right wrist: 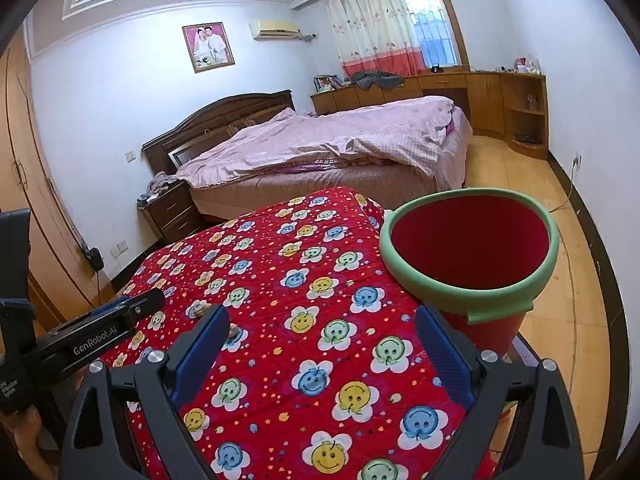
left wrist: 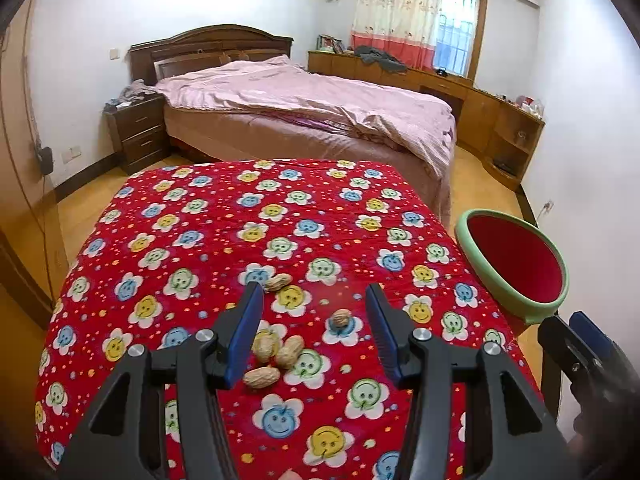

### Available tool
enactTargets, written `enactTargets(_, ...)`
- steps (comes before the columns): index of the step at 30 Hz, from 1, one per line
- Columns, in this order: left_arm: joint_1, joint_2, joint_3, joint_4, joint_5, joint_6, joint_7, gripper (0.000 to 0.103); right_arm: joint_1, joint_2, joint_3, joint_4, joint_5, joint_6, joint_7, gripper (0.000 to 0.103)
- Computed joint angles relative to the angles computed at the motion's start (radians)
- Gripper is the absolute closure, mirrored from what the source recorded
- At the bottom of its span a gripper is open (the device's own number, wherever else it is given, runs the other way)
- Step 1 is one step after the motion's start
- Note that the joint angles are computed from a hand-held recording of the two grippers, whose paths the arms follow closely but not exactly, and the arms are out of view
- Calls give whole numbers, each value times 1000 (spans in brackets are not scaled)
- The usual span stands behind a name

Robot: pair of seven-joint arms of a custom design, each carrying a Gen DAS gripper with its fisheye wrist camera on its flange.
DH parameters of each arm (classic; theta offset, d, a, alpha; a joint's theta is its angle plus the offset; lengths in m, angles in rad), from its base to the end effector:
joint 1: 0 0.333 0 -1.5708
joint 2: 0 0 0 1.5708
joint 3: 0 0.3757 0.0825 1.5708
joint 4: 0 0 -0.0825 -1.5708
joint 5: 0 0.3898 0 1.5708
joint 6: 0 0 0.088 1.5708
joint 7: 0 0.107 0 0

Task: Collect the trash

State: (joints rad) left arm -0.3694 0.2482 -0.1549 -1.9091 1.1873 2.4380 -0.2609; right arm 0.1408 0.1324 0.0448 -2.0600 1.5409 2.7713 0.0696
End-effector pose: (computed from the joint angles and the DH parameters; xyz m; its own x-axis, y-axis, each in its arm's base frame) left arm 0.5737 -0.3206 0.4543 0.4095 -0.9060 0.1073 -0.5570 -0.3415 -0.7570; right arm 0.6018 0.0679 0.4588 0.4359 -0.8647 -0.2496 -0.5992 -0.0719 -0.7974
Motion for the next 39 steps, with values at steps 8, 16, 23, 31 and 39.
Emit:
enactTargets(8, 1, -33, -8, -46, 12, -24, -54, 50, 12, -18, 2, -22, 31, 11, -36, 8)
enactTargets(16, 6, -51, -20, -66, 31, -55, -90, 50, 19, -22, -1, -27, 41, 13, -46, 8)
enactTargets(23, 8, -56, -27, -69, 38, -78, -103, 50, 20, -24, -1, -29, 36, 14, -41, 8)
enactTargets(31, 10, -55, -29, -70, 39, -80, -103, 50, 22, -25, -1, -32, 35, 17, -38, 8)
enactTargets(39, 10, -55, -30, -69, 39, -82, -104, 50, 23, -24, -1, -31, 38, 18, -41, 8)
